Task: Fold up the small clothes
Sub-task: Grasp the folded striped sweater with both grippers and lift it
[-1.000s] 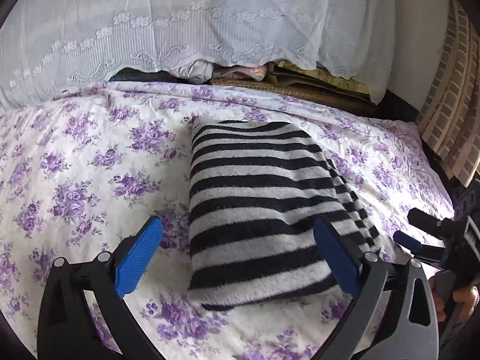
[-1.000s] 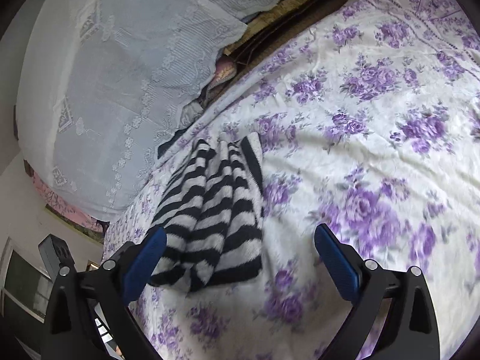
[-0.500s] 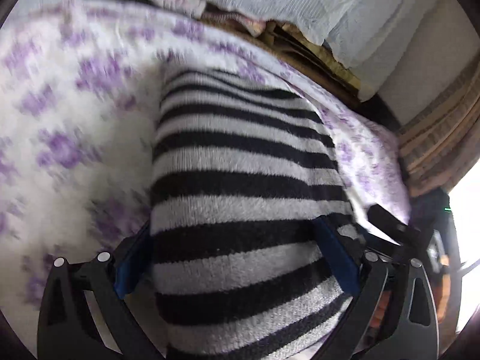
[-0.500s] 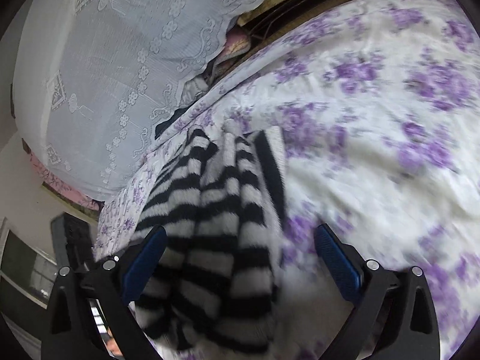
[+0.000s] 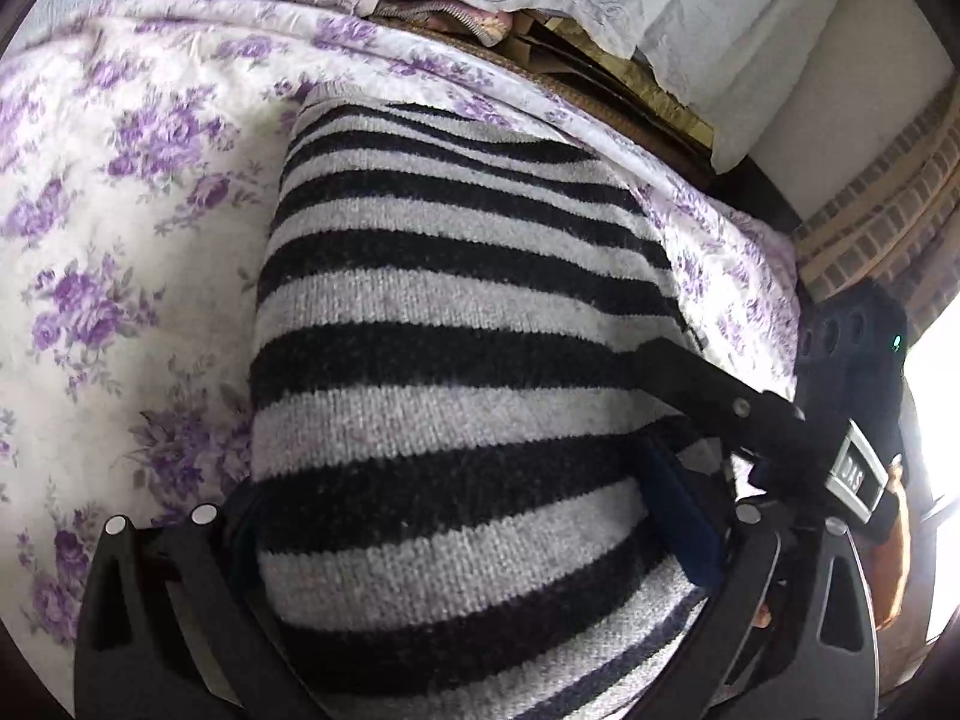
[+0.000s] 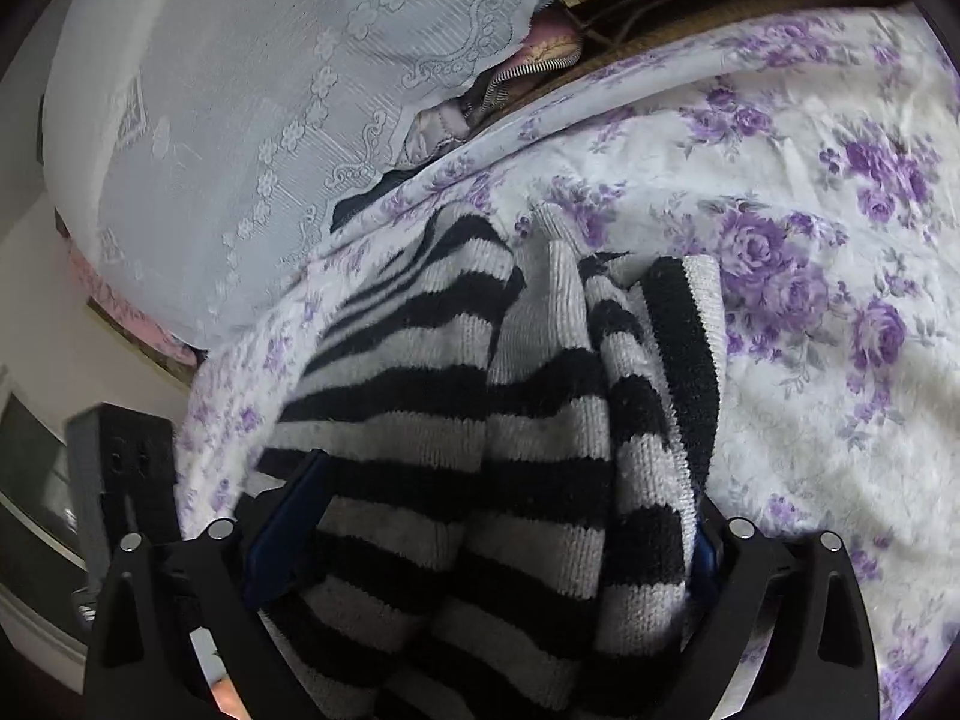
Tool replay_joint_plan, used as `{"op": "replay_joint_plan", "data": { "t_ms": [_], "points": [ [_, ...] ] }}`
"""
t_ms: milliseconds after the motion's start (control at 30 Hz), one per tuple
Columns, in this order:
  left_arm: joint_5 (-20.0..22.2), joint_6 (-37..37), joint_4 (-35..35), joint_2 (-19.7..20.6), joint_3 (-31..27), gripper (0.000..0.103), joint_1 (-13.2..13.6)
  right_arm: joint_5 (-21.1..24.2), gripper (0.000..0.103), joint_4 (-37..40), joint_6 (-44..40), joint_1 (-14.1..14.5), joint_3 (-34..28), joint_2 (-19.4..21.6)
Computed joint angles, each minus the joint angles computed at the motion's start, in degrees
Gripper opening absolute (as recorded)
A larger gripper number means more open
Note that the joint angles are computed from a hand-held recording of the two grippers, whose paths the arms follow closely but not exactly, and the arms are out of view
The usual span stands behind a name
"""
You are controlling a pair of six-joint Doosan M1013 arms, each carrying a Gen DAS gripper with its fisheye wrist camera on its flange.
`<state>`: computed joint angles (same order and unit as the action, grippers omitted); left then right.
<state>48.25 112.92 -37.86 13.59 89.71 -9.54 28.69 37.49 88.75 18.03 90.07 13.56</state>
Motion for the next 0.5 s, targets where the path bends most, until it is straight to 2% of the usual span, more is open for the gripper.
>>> {"op": "replay_joint_plan", "data": {
  "t_ms": [67, 167, 267, 367, 500],
  "points": [
    [-0.49, 0.22, 0.21, -0.2, 0.2, 0.099, -0.14, -1.63, 0.091, -1.25, 0.74, 0.31, 0.61, -0.35],
    [-1.77, 0.83, 0.34, -0.77, 0.85, 0.099, -0.34, -2.54, 0.091, 2.87, -4.38, 0.34, 1.42, -0.81],
    [-5.51, 1.87, 2.19, -2.32, 2.42, 0.098, -1.37, -2.62, 0.091, 7.61, -10.84, 0.43, 2.0, -1.23],
    [-10.42, 2.46, 5.13, -4.32, 4.51, 0.097, -2.77, -3.08, 0.09, 9.67, -13.28, 0.5, 2.1, -1.28],
    [-14.25, 2.92, 7.43, -6.0, 6.34, 0.096, -3.83, -4.81, 0.083, 13.09, -15.46, 0.47, 3.49, -2.36]
  ]
}}
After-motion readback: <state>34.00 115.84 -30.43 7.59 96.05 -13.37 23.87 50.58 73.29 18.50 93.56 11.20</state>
